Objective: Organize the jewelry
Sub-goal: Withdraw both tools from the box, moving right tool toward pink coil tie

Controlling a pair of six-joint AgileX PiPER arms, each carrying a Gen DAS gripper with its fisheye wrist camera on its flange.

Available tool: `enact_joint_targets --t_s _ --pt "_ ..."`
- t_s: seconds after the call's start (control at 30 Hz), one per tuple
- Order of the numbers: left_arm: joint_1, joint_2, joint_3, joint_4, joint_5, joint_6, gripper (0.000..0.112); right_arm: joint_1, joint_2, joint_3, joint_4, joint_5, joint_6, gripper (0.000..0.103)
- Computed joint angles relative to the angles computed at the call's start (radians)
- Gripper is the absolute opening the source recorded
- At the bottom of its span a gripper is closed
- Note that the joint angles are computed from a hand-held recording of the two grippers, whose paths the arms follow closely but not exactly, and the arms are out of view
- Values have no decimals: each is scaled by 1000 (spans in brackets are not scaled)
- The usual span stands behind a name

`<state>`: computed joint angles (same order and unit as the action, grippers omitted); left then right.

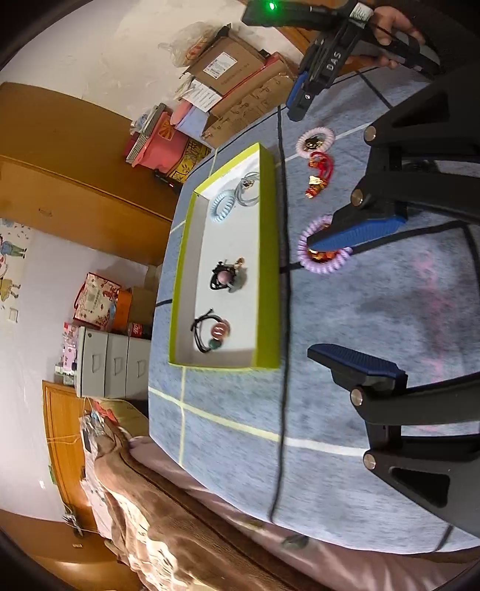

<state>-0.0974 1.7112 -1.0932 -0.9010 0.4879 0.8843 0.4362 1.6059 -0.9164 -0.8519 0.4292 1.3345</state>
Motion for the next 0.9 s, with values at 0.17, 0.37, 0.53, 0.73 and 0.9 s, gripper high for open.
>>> enact_joint_targets --t_s 0.17,0.37,0.53,0.73,0.9 --pt "32 -30 72 -54 3 71 54 -15 -7 43 21 -8 2 41" --pt "53 -40 109 -89 7 99 54 -34 10 35 94 -20 -91 41" --pt "52 -40 124 -95 4 102 54 -43 47 0 178 -25 -210 41" --pt "43 -26 108 -67 0 71 55 -40 78 -31 179 0 -242 41" --pt "35 -6 89 -49 5 51 55 -20 88 -36 128 22 -204 41"
